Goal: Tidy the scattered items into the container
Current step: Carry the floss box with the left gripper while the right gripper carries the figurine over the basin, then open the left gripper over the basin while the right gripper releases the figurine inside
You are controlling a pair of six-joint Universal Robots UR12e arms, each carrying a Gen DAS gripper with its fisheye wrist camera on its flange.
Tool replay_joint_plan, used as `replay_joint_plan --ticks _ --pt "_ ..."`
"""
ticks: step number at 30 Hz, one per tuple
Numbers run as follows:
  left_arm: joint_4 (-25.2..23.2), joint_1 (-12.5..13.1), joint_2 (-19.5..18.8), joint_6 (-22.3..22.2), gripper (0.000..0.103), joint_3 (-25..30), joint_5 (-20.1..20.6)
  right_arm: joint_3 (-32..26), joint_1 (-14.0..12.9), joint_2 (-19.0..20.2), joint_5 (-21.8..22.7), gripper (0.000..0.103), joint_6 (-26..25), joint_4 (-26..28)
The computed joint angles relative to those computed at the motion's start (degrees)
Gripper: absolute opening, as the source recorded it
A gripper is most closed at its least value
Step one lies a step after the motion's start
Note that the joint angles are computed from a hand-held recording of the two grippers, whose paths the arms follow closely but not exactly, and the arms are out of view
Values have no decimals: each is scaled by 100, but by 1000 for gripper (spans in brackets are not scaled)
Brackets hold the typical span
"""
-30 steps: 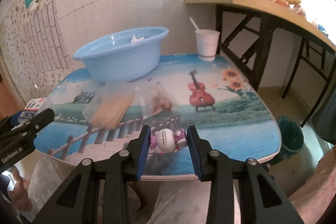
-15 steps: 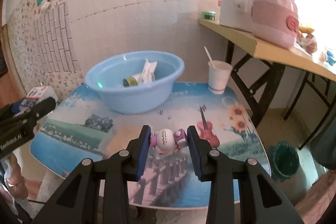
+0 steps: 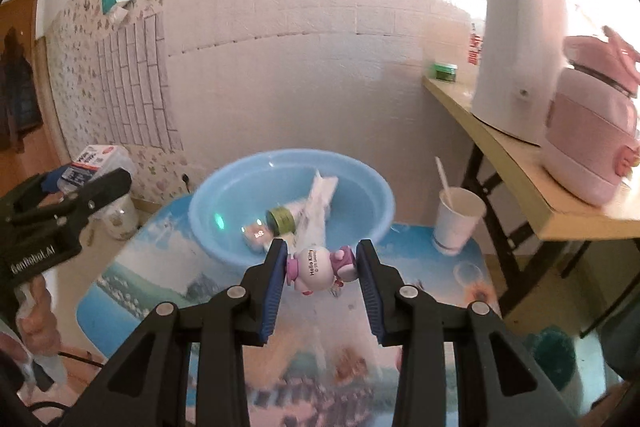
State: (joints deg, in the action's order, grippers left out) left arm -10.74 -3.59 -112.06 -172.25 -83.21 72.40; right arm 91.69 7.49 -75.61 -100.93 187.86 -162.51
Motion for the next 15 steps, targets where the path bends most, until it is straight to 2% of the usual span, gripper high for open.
replay_joint_plan --ticks 15 --pt "-775 -210 -820 168 80 1059 -114 -914 -226 766 345 36 -202 610"
